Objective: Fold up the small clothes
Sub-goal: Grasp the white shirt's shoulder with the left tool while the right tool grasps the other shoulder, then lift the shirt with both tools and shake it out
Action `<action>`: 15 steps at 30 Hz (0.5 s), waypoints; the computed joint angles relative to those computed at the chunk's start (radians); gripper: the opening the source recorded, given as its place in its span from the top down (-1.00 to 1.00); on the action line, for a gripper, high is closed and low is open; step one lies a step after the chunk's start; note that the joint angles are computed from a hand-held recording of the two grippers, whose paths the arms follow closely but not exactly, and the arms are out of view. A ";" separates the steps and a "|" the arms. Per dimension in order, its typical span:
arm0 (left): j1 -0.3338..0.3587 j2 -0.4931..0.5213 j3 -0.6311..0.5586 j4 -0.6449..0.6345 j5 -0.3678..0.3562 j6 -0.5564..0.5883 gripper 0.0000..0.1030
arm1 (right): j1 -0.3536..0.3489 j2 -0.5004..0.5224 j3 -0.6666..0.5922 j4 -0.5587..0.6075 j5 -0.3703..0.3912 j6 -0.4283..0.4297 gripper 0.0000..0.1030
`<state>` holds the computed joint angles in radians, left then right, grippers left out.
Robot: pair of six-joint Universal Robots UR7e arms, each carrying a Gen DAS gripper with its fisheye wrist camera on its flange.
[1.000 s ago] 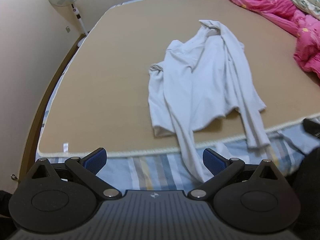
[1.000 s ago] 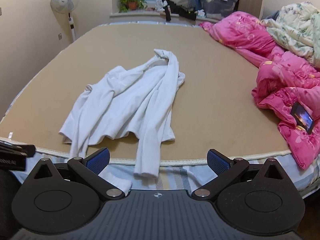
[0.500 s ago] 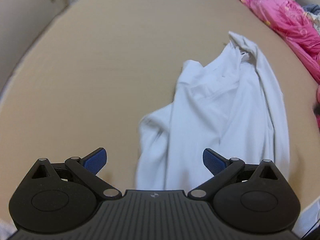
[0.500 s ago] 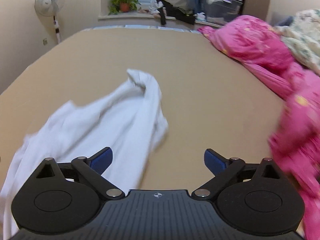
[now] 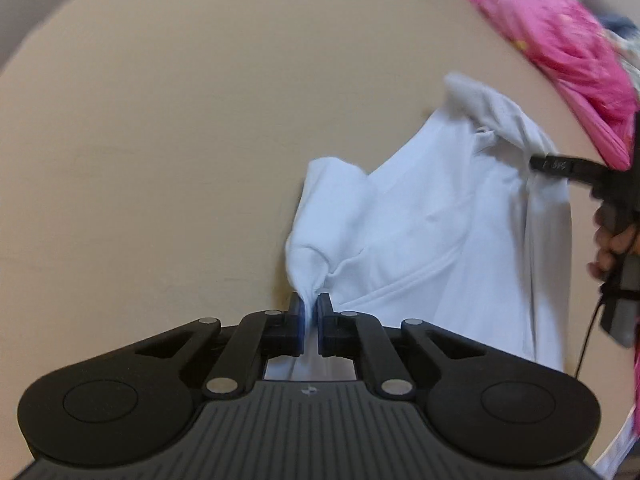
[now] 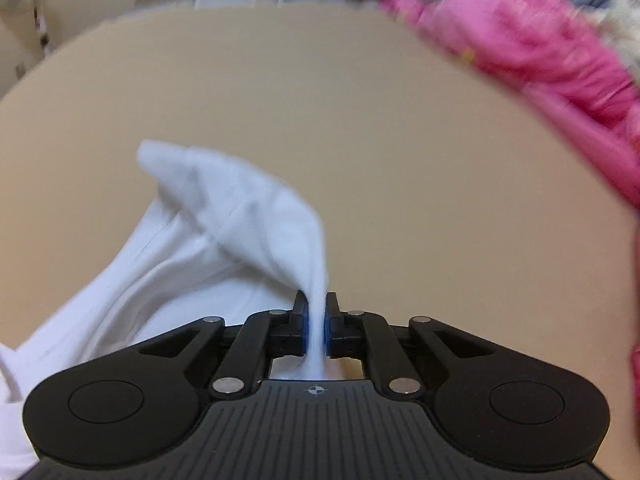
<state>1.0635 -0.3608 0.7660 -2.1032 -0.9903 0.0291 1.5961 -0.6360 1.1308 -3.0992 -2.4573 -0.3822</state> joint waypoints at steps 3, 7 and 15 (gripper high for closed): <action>-0.021 -0.105 0.163 -0.127 0.029 0.028 0.94 | 0.050 -0.089 0.159 -0.269 0.034 -0.186 0.87; -0.086 -0.321 0.456 -0.366 0.124 0.089 0.97 | 0.151 -0.330 0.453 -0.447 0.127 -0.241 0.88; -0.296 -0.816 0.952 -0.759 0.222 0.171 0.97 | 0.497 -0.687 0.775 -0.562 0.075 -0.270 0.88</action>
<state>0.7676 -1.1764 1.7182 -2.8624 -0.7685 0.1997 2.0931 -1.3232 1.9058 -3.6608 -2.3825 -0.6525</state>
